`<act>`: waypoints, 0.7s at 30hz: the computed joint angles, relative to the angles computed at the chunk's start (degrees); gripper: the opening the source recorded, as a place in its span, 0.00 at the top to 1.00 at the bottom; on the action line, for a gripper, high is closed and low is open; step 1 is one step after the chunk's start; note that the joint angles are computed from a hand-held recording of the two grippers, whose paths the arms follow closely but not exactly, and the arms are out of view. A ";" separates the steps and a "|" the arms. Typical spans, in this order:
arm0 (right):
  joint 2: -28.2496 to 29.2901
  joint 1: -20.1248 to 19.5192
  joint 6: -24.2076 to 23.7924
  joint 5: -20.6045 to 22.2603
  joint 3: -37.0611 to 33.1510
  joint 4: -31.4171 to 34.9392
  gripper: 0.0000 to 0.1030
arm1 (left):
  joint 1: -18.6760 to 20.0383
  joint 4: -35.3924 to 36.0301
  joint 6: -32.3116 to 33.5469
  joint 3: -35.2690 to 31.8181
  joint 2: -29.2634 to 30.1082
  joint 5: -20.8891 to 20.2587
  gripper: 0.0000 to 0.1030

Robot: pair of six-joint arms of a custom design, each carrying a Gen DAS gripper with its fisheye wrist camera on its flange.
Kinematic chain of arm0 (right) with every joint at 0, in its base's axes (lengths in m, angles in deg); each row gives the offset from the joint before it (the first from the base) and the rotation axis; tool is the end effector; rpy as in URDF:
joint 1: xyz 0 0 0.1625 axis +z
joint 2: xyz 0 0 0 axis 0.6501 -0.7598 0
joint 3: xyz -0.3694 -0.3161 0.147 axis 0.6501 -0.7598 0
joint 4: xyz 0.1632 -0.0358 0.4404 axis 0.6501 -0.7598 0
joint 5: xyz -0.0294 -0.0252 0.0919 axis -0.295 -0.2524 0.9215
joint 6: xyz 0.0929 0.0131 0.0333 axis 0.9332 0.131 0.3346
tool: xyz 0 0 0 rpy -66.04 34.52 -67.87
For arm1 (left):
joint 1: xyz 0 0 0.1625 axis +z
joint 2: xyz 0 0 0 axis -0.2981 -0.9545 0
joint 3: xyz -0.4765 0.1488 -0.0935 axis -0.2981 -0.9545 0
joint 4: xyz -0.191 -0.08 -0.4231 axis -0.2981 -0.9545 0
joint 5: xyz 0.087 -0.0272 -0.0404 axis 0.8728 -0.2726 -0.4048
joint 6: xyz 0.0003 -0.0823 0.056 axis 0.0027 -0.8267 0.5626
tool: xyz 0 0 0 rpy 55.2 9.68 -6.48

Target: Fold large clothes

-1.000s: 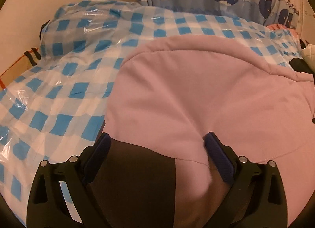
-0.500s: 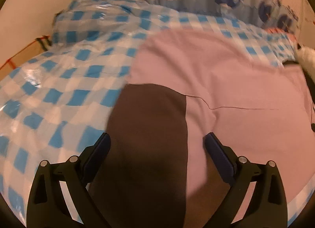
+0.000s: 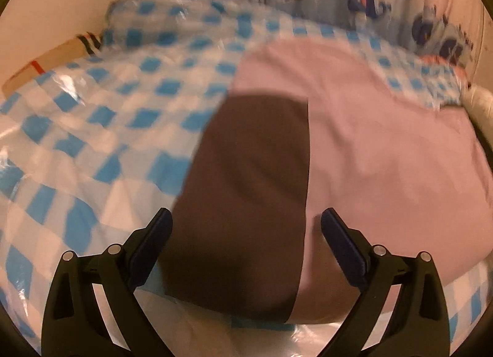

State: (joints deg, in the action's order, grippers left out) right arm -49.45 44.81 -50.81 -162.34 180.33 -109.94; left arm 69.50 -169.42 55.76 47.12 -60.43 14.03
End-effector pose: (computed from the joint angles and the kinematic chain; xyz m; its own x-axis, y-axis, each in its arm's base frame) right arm 0.0509 -0.7489 0.4202 -0.8871 -0.0868 0.4534 -0.3685 0.7246 -0.5823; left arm -0.2441 -0.6798 0.1839 -0.7048 -0.2736 -0.6545 0.3616 0.6551 -0.6634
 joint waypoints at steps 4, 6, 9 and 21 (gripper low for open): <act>1.92 3.41 -8.45 -1.29 -2.22 -6.12 0.06 | -2.53 -24.00 18.67 -1.93 4.08 2.40 0.09; 5.55 5.14 -10.17 -2.84 -6.87 -4.41 0.06 | -1.84 -29.07 26.39 -6.10 6.65 0.52 0.09; 12.90 6.50 -10.23 -4.87 -16.44 -0.84 0.06 | 0.08 -25.83 29.06 -12.65 9.11 -1.82 0.09; 33.40 4.90 -5.28 -21.50 -46.84 22.61 0.05 | 9.09 16.32 4.90 -30.25 13.02 -8.86 0.07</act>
